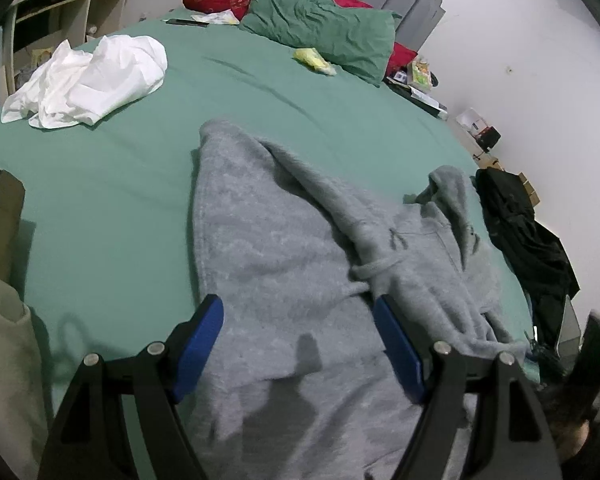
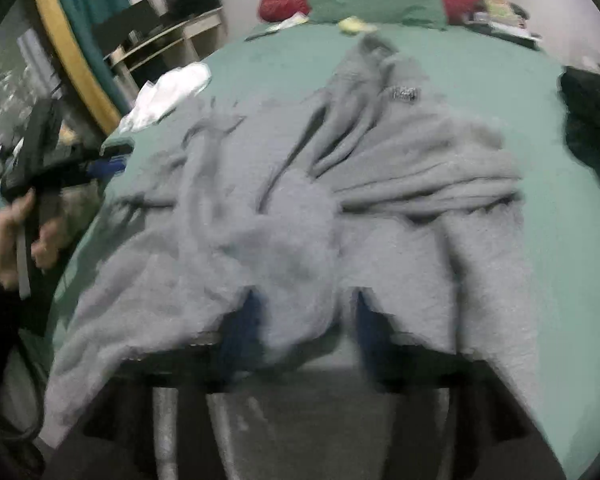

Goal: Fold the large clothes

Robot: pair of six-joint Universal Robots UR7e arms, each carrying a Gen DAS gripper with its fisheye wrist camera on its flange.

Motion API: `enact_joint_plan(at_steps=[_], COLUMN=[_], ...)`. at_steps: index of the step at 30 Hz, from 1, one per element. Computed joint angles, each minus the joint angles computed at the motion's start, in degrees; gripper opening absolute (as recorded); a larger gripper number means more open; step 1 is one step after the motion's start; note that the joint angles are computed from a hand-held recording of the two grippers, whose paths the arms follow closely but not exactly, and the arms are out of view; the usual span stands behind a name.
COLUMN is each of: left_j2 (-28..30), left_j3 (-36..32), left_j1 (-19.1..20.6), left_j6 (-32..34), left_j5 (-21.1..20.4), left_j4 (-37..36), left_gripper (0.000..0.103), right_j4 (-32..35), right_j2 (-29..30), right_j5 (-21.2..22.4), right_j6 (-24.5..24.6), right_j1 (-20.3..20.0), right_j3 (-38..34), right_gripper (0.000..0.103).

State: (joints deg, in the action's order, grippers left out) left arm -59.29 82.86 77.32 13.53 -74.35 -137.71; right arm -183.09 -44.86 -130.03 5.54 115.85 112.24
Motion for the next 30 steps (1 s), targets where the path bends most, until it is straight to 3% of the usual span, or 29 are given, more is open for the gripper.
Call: enact_joint_plan(at_steps=[1,5,7,9,10,11,13,16,17,19,21,23,26,28,30], left_j2=[-0.07,0.56,1.72,3.39,4.72,5.65,8.73,14.24,16.01,18.21,18.57,18.70,19.98,23.39,24.89], left_j3=[0.23,0.33,-0.70,-2.40,-3.93,-4.96,-8.55,-14.71,-16.92,-18.79,-19.00,-19.09,-19.80,-25.48,-28.19], left_j1=[-0.13,-0.58,-0.48,-0.37,-0.09,0.04,0.17,0.11,0.01,-0.11,0.53,0.42,-1.26,-1.88,-2.25], left_j6=[0.07,0.37,0.35,0.21,-0.25,-0.64,-0.14,-0.14,-1.35,-2.57,-1.53,-0.21,5.21,6.62,5.70], left_j5=[-0.14,-1.83,-3.80,-5.43,-6.80,-7.58,-9.53,-10.79,-9.35,-5.92,-8.41,-9.25,-4.64,-0.60,2.60], left_j4=[-0.19,-1.75,-2.57,-2.60,-2.05,-1.55,1.03,4.70,7.14,8.42,6.77,3.13,-6.82,-4.40,-0.75], left_gripper=[0.078,0.078,0.078,0.078,0.078,0.078,0.078,0.076,0.069,0.025,0.009,0.008,0.007,0.007,0.009], right_j4=[-2.10,0.85,5.96,11.60,13.77,16.10,14.06,3.15,0.30,-4.41,-7.29,-8.35,-11.54,-11.60,-7.68], right_j2=[-0.08,4.81,7.61,10.99,11.94,12.72,12.07,9.31,8.39,5.88,4.02,3.41,4.88,6.92,7.96], right_j5=[0.14,-0.32,1.75,4.32,6.36,9.01,15.08,20.15,21.01,22.55,23.98,23.66,20.10,15.30,12.39], right_j6=[-3.18,-10.68,-10.76,-9.15,-8.12,-5.42,-2.46,-4.56,-4.87,-5.90,-6.83,-8.56,-8.86,-8.47,-3.62], right_j1=[-0.09,-2.05,-4.73,-7.33,-8.54,-10.36,-12.54,-13.80,-13.98,-14.63,-15.61,-16.35,-17.13,-17.61,-18.36], right_j3=[-1.62,-14.90,-22.07,-28.48,-30.43,-32.15,-31.66,-28.46,-27.80,-26.30,-24.75,-23.60,-22.81,-23.71,-23.95], right_gripper=[0.086,0.086,0.086,0.080,0.048,0.004,0.006,0.006,0.006,0.006,0.005,0.005,0.004,0.005,0.016])
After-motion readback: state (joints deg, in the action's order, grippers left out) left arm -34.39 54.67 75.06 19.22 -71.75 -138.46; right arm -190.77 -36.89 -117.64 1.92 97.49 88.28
